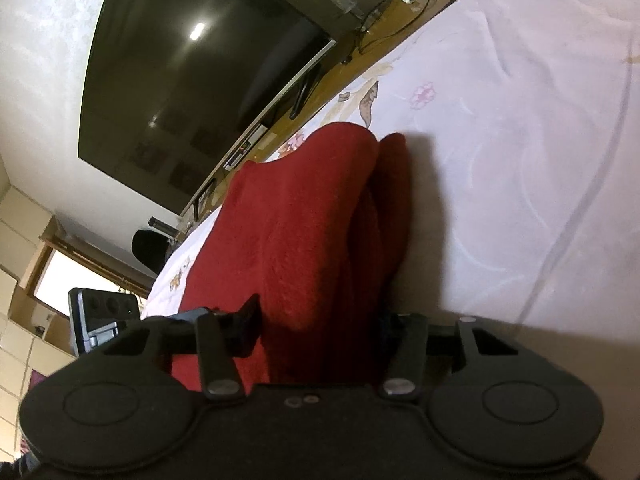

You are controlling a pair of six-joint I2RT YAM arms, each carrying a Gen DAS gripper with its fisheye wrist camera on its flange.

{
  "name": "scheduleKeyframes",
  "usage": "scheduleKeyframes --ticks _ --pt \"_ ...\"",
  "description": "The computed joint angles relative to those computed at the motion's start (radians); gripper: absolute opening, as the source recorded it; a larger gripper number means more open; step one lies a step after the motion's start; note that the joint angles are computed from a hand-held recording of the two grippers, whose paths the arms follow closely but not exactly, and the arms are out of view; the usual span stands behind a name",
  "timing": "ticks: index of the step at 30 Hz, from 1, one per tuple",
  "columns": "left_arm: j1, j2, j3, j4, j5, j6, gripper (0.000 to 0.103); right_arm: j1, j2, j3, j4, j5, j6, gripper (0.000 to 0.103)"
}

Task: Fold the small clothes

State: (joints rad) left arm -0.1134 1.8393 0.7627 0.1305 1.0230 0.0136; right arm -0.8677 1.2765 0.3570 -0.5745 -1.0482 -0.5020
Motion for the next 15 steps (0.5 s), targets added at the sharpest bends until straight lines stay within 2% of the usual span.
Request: scheduleKeyframes --ticks 3,8,12,15 --pt "0.009 0.003 -0.008 0.020 0.000 -0.003 0.055 -0.008 0.003 -0.002 0.002 -0.003 -0.015 0.049" --pt "0.007 -0.018 -0.046 0.081 -0.008 -0.011 0.050 -0.008 -0.055 -0.051 0.064 -0.012 0.034 0.048" --pt "0.014 -0.034 -0.043 0.070 -0.002 0.008 0.045 0.003 -0.161 -0.085 0.077 0.000 0.087 0.044" --pt "0.033 -0.049 -0.038 0.044 0.033 0.028 0.043 -0.004 -0.250 -0.091 0.021 -0.008 0.087 0.041"
